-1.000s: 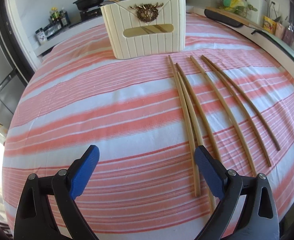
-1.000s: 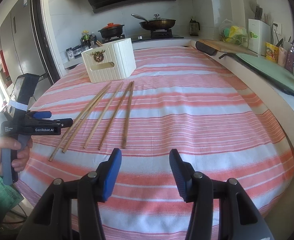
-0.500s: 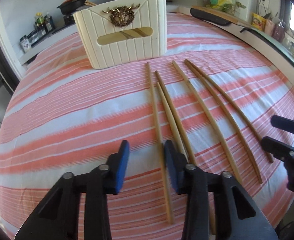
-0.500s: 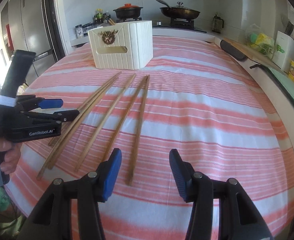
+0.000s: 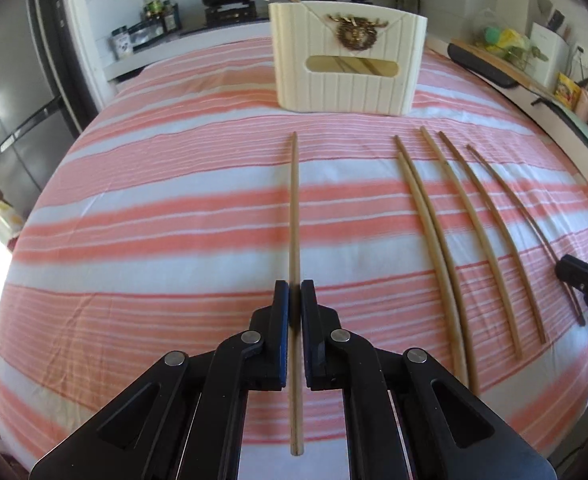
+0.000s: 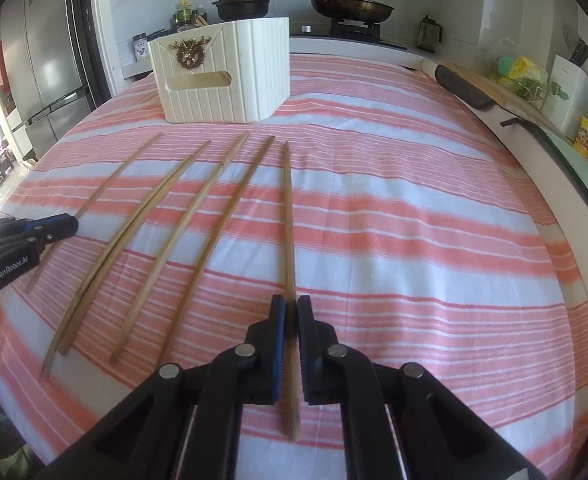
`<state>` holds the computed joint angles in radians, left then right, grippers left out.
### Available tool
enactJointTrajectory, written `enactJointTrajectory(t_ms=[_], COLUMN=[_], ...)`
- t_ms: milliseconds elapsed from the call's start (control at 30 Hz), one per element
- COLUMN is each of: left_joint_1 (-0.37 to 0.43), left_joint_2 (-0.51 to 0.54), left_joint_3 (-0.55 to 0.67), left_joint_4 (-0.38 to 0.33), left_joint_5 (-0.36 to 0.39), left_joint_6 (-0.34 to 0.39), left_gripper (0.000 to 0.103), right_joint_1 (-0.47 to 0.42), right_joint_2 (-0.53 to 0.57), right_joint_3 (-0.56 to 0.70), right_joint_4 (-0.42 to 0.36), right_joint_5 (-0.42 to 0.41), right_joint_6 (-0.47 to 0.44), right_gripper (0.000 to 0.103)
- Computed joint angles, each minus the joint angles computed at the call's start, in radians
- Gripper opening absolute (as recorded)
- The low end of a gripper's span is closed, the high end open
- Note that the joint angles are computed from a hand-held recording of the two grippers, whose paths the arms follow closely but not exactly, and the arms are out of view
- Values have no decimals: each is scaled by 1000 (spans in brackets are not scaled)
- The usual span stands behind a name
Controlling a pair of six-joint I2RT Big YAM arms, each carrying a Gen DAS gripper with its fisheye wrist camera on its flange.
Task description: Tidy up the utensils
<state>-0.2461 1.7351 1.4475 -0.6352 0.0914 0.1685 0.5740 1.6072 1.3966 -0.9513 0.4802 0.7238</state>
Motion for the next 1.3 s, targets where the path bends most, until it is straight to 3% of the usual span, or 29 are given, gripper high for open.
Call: enactJointTrajectory(t_ms=[200,233,267,333,367,433,600,733,1300], left_joint_1=[53,58,62,63,63,62,50,54,58], left_joint_2=[-72,-76,-77,-78,-73,-51,-44,-39,-33], left_joint_3=[-87,-94,-100,-112,-110,-87,-90,-88,-85], left_joint_4=[15,17,20,44,47,17,38,41,42], left_joint_5=[47,64,78,66,62,61,8,0,0], left_joint_6=[-7,-11,-16,-31,-30,-15,21,5,-5], left_gripper=[7,22,51,73,73,73,85,93,98], right_joint_1=[48,53,56,57,57,58,53,56,68], right_joint_2=[-76,-85,-91,-99,-100,-98,-84,-79,-70], right_joint_3=[-69,-78,-85,-99,-104,-107,-115,-116,-123], right_joint_4=[-43,-33,-24,-4,8,23,47,56,71], right_joint_5=[37,42,41,38,42,46,49,63,106], right_joint_6=[60,66,70,75,77,73,62,49,68], right_gripper=[7,7,10,33,44,44,44,45,45])
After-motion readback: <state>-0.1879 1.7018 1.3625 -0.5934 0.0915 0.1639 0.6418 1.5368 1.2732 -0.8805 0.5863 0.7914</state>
